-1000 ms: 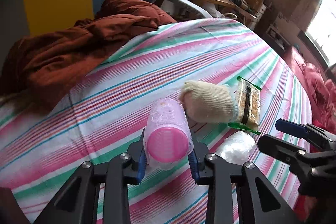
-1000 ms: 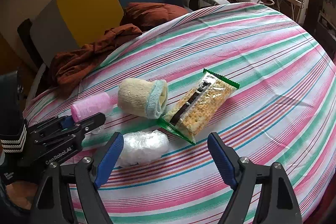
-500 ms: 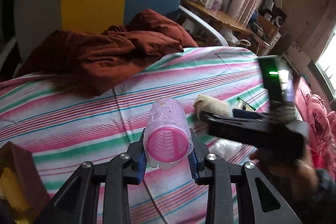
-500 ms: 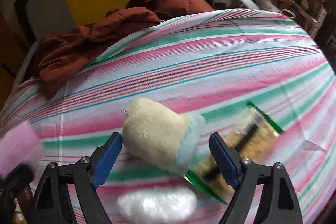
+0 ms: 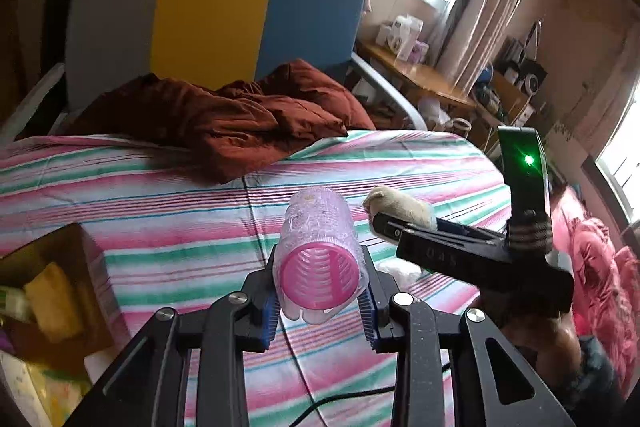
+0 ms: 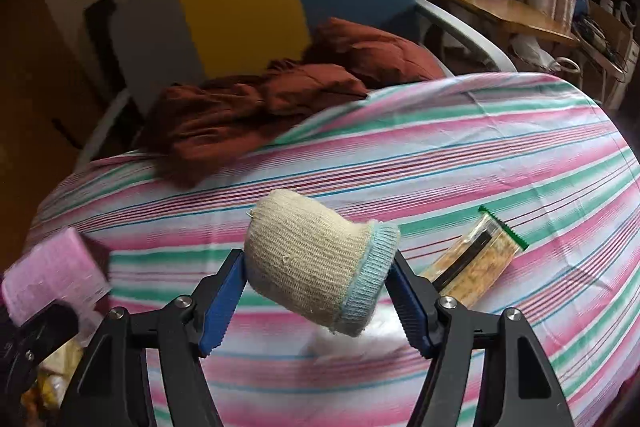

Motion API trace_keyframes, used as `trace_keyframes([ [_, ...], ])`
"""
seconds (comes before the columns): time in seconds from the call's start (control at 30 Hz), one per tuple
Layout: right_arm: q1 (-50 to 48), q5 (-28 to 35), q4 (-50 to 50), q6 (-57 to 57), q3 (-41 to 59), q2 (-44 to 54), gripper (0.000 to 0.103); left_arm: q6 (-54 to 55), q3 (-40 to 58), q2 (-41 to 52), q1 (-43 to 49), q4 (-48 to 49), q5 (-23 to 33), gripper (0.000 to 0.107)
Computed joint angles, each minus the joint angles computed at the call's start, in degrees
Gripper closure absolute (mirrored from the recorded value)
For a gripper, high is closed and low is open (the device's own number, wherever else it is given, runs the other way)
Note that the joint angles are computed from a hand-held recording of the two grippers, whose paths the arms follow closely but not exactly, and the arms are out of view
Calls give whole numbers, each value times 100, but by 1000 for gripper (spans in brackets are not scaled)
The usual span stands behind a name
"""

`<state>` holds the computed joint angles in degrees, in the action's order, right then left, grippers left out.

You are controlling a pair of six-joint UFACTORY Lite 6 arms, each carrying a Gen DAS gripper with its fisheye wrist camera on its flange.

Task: Organize objects
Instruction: 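Grasp the cream sock roll with the right tool, then carry the hair roller with the left tool while the right tool carries the sock roll to the tray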

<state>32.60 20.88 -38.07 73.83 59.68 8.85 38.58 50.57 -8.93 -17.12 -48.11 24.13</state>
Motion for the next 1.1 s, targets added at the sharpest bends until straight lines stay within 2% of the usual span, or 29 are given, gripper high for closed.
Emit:
trace_keyframes([
  [0.13,655,145,-530,810,-141,-267,33,-145,-517,-839,295,231,235,74],
  [0.27,1299,300,-811,1417,-97,-306,33,237,-978,-1651,1162,52,863,74],
  [0.4,1850,315,-1005,1935,-64,-254,33,1035,-1352,-2241,2651,-255,1736,74],
  [0.53,2476,340,-1245,2445,169,-15,33,2038,-1571,-2423,4281,-504,2634,74],
  [0.7,3100,282,-1445,2706,685,505,33,3488,-1334,-1945,6689,-627,4073,74],
  [0.9,3602,281,-1476,2687,1312,1047,33,4542,-365,-748,8932,-513,5309,74],
  [1.1,3958,382,-1240,2180,2121,1637,33,4824,439,110,9824,-504,5838,74],
])
